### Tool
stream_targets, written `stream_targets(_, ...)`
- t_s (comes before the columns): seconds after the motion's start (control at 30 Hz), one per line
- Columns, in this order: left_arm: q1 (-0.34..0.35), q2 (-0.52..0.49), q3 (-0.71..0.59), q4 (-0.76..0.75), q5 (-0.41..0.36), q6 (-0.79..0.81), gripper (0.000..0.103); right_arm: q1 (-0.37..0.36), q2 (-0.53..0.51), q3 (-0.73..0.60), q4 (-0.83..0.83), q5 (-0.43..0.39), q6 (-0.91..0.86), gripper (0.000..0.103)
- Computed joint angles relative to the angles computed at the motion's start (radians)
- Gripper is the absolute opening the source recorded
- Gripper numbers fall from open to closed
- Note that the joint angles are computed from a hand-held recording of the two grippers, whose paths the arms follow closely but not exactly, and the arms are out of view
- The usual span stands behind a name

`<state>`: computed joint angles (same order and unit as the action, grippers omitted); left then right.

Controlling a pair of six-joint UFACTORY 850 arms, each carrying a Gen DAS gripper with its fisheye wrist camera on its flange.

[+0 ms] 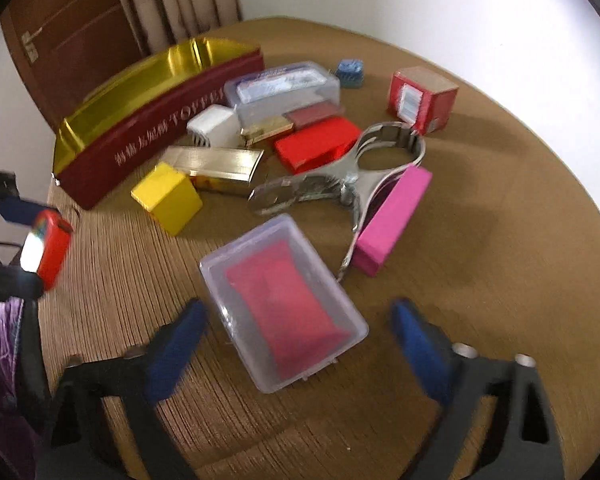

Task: Organize rigid objects
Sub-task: 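Grasp the red tape measure with the left tool while the right tool grasps the clear red-filled box, then carry both items into the gold tin and open both tools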

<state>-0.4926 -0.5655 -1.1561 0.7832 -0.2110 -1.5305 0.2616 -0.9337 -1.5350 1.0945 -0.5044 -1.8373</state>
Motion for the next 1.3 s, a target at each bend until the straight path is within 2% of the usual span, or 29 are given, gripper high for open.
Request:
stream_targets(0.07, -0.001, 0.012, 0.006, 0.029, -0.004, -0.025, 0.056, 0.000, 0.016, 0.028, 0.063, 0.012, -0.063, 0.058)
stream_targets(0.17, 0.003, 0.041, 0.024, 0.086, -0.011, -0.077, 0.056, -0.012, 0.023, 0.039, 0.087, -0.017, -0.037, 0.058)
stream_targets(0.33, 0.041, 0.121, 0.066, 0.224, -0.049, -0.193, 0.056, -0.047, 0.060, 0.118, 0.229, -0.059, -0.103, 0.058)
stream_targets(0.47, 0.105, 0.148, 0.077, 0.199, -0.109, -0.143, 0.056, -0.077, 0.116, 0.214, 0.361, -0.116, -0.180, 0.058)
stream_targets(0.63, 0.194, 0.080, 0.033, 0.137, -0.189, -0.020, 0.056, -0.093, 0.169, 0.284, 0.423, -0.196, -0.188, 0.058)
stream_targets(0.93, 0.289, -0.028, -0.010, 0.171, -0.133, 0.009, 0.056, -0.047, 0.233, 0.318, 0.465, -0.229, -0.184, 0.058)
stream_targets(1.03, 0.294, -0.044, -0.022, 0.261, -0.146, -0.034, 0.056, -0.027, 0.235, 0.301, 0.464, -0.236, -0.166, 0.058)
stream_targets(1.1, 0.295, -0.063, -0.044, 0.247, -0.156, 0.023, 0.056, -0.012, 0.237, 0.291, 0.478, -0.235, -0.162, 0.058)
stream_targets(1.17, 0.283, -0.083, -0.064, 0.300, -0.202, 0.005, 0.056, 0.005, 0.230, 0.268, 0.483, -0.241, -0.143, 0.058)
stream_targets(1.23, 0.259, -0.099, -0.082, 0.389, -0.289, -0.038, 0.057, 0.021, 0.229, 0.252, 0.490, -0.243, -0.134, 0.058)
stream_targets(1.3, 0.247, -0.089, -0.069, 0.478, -0.309, -0.083, 0.056, 0.043, 0.226, 0.230, 0.495, -0.239, -0.124, 0.058)
